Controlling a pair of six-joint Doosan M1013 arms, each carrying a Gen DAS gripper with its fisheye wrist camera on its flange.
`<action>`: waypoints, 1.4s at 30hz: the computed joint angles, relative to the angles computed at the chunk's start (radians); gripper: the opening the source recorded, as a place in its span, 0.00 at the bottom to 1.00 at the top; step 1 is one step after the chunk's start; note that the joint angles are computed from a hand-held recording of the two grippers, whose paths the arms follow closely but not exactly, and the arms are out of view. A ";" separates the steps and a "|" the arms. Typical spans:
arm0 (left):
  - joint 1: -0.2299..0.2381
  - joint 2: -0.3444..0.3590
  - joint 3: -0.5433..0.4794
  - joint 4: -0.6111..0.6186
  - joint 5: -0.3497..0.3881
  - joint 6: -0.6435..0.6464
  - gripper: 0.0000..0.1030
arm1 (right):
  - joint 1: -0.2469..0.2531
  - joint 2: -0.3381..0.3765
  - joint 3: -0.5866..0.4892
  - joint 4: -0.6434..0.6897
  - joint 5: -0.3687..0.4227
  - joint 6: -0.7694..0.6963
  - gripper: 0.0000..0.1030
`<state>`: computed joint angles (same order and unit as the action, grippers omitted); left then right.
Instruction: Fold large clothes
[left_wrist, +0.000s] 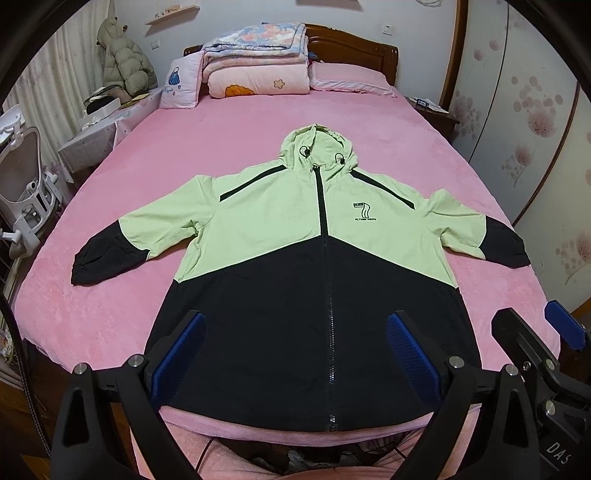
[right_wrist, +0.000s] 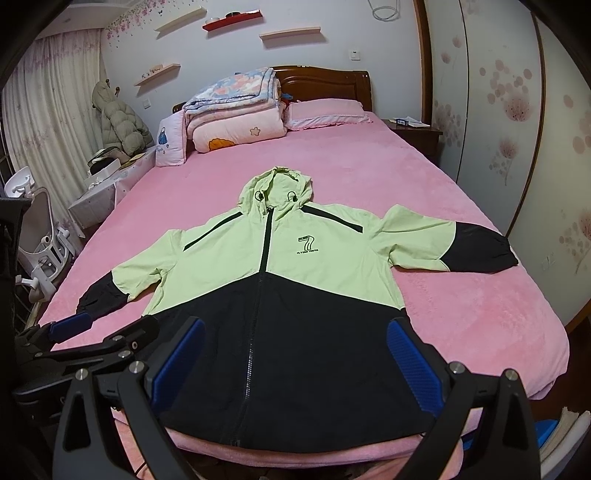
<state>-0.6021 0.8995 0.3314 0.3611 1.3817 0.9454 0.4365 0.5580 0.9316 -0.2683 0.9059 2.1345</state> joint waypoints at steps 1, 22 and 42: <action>-0.001 -0.010 0.018 0.003 -0.013 -0.005 0.95 | 0.001 -0.003 0.004 -0.003 -0.004 0.002 0.96; -0.008 -0.074 0.130 0.036 -0.075 -0.020 0.95 | 0.019 -0.015 0.009 -0.043 0.013 0.027 0.96; 0.000 0.015 -0.035 0.015 0.040 0.023 0.95 | 0.003 0.021 -0.034 0.008 0.050 -0.002 0.96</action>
